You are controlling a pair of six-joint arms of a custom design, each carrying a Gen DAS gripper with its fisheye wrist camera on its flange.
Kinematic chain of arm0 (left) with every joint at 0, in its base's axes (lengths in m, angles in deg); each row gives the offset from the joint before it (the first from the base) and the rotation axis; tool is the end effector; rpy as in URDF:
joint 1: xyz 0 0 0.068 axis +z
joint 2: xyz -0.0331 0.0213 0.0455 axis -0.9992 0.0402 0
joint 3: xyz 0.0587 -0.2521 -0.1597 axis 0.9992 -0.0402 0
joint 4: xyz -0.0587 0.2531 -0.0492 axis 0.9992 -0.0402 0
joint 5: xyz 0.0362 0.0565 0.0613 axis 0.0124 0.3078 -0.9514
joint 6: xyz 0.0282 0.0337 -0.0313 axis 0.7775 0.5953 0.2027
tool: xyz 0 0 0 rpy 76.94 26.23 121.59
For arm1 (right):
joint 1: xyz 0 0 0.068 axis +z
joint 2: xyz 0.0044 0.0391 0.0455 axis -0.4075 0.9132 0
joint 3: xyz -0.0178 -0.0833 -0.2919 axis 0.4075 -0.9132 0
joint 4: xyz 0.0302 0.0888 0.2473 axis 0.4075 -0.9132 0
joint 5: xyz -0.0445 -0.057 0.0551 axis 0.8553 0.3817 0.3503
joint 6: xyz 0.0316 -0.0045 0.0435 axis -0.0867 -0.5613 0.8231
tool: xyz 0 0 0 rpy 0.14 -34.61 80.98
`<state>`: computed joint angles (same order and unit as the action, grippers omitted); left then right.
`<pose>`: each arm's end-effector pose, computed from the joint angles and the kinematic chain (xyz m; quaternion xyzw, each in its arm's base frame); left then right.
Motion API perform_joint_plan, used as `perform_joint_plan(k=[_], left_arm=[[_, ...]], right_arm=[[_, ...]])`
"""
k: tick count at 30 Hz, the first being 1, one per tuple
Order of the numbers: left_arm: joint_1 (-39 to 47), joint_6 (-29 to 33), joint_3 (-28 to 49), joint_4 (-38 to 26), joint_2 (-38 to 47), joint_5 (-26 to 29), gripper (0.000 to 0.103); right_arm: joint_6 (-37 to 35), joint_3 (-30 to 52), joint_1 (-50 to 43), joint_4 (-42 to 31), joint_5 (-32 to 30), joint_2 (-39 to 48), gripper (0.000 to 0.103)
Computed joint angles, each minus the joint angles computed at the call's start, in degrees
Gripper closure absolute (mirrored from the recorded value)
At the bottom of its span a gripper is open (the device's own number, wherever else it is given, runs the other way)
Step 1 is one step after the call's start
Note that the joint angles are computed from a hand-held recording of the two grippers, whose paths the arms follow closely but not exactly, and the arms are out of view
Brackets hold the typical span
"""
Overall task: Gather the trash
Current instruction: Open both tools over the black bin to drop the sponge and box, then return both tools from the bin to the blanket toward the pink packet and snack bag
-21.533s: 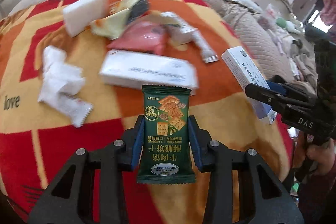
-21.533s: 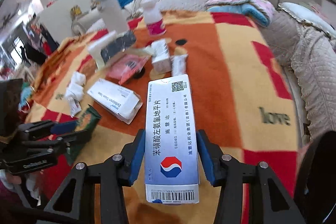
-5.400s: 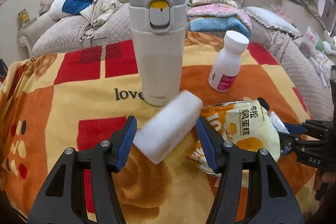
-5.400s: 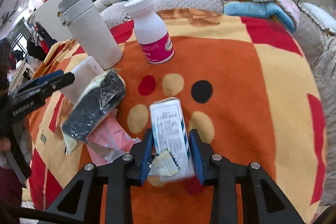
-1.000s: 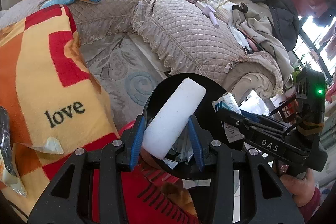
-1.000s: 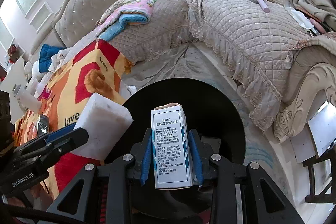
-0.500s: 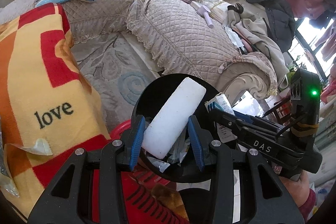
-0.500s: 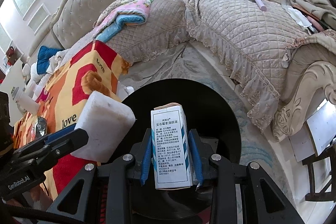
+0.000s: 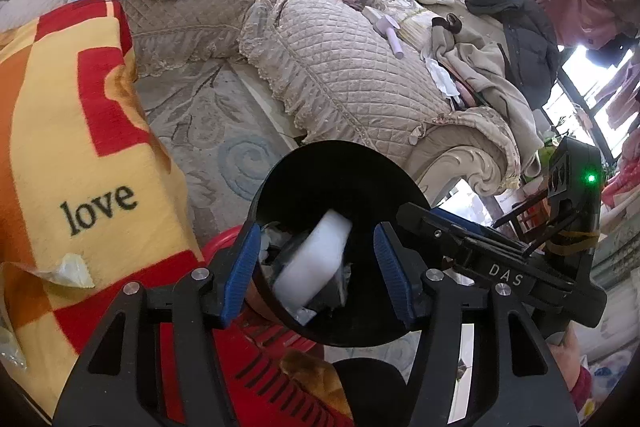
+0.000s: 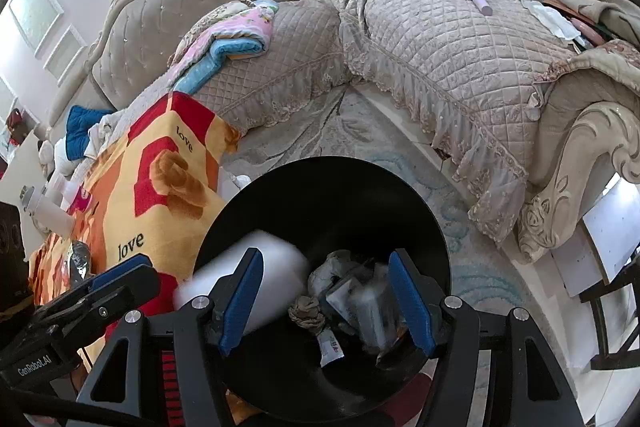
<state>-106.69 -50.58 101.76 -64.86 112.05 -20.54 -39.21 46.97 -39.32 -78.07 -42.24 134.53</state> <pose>0.2407 -0.1006 0.2230 0.2128 0.9082 -0.2787 0.2285 0.1555 -0.0337 0.2117 0.1926 0.9281 0.1068 0.3003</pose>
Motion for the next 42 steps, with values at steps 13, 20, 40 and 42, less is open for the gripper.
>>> perform_joint_plan(k=[13,20,40,42], left_arm=[[3.12,2.41,-1.07,-3.61,-4.18,-1.96,0.045],[6.46,5.0,-2.33,-7.02,-8.42,-2.3,0.045],[30.53,22.86,-5.29,-15.5,-15.92,0.66,0.045],[33.95,25.09,-4.96,-16.36,-15.42,1.61,0.045]], right_arm=[[5.12,-0.07,8.51,-0.6,4.21,-0.23,0.04],[9.24,0.83,14.93,-1.86,7.49,-1.23,0.039],[23.29,4.18,40.82,1.79,17.27,6.28,0.034],[24.49,5.13,43.49,2.5,18.11,7.98,0.034]])
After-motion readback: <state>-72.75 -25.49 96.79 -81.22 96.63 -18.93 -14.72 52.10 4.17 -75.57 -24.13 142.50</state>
